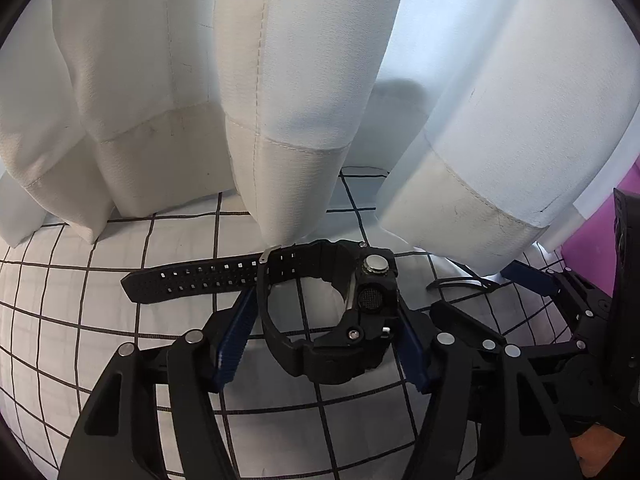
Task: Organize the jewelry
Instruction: 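Grasp the black wristwatch with the left tool while the right tool lowers to the hair clip, then close the right tool on the dark hair clip while the left tool holds the watch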
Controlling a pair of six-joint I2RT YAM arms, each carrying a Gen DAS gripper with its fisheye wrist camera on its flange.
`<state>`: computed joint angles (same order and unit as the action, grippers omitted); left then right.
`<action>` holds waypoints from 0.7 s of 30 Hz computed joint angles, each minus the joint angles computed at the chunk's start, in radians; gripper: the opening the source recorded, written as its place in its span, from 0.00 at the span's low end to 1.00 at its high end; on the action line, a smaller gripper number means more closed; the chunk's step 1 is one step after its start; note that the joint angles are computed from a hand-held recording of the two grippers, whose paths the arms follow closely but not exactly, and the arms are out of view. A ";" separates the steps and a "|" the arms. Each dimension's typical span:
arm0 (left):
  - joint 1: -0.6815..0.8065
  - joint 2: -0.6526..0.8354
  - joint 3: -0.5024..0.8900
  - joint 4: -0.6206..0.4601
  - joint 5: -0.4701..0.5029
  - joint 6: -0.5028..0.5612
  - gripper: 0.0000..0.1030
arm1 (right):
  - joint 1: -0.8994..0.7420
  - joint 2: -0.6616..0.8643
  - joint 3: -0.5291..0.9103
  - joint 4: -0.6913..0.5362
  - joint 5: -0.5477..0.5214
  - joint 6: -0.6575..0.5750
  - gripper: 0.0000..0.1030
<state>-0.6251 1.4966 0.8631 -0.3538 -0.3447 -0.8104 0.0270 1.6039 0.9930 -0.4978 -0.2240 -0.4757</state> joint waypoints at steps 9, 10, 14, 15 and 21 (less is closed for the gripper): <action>-0.018 -0.047 -0.041 0.002 0.001 -0.047 0.51 | -0.016 -0.080 -0.028 -0.016 0.007 -0.016 0.06; -0.021 -0.051 -0.041 -0.005 0.000 -0.053 0.51 | -0.022 -0.085 -0.034 -0.016 -0.004 -0.017 0.06; -0.005 -0.051 -0.023 -0.032 0.013 -0.059 0.51 | -0.063 -0.075 0.000 -0.061 -0.051 -0.031 0.06; -0.010 -0.061 -0.030 -0.041 0.011 -0.069 0.51 | -0.079 -0.080 0.005 -0.081 -0.064 -0.039 0.06; -0.063 -0.110 -0.062 -0.082 -0.003 -0.125 0.49 | -0.143 -0.223 -0.087 -0.185 -0.120 -0.081 0.06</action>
<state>-0.6877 1.3869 0.8013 -0.4362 -0.3478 -0.9350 -0.1161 1.3814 0.9063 -0.6823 -0.3438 -0.5569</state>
